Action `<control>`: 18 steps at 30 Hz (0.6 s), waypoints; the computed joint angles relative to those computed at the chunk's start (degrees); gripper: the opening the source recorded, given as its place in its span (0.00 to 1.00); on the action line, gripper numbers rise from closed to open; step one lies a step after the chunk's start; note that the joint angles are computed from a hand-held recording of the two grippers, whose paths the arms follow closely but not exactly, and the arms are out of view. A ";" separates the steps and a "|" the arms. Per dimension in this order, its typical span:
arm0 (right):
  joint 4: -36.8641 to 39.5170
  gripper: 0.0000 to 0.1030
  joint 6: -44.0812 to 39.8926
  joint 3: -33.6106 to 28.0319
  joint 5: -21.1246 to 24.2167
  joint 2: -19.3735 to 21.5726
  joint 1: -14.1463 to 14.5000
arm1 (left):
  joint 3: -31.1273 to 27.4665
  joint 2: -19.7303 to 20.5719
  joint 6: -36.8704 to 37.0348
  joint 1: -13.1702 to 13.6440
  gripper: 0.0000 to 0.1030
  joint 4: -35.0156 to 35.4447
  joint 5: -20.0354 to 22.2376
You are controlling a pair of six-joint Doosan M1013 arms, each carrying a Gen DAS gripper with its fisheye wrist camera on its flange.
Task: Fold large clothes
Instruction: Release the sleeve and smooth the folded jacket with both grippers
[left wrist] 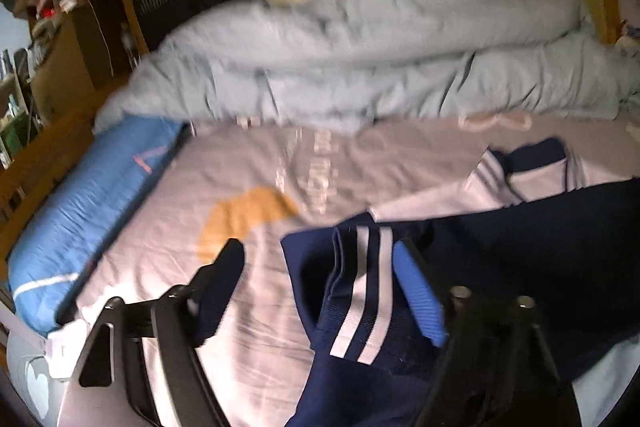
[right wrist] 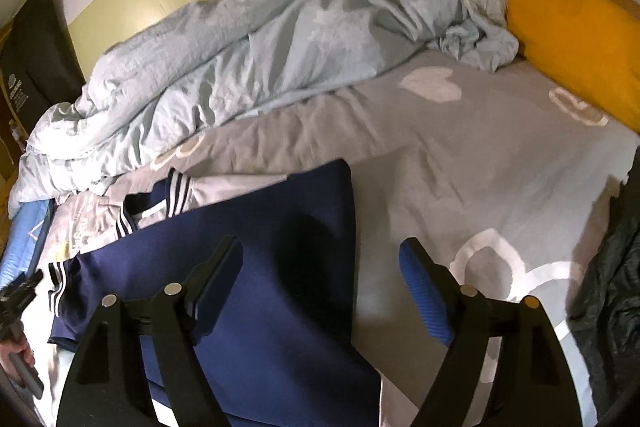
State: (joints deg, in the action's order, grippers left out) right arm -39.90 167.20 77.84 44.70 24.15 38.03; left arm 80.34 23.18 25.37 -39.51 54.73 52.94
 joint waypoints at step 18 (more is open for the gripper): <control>-13.79 0.99 4.92 0.71 3.21 -6.08 9.63 | 9.59 -14.49 -19.21 -11.22 1.00 17.32 -4.05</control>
State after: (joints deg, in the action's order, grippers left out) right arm -53.69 172.13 78.55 47.92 18.07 47.66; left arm 89.93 8.70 6.16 -50.73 72.05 48.89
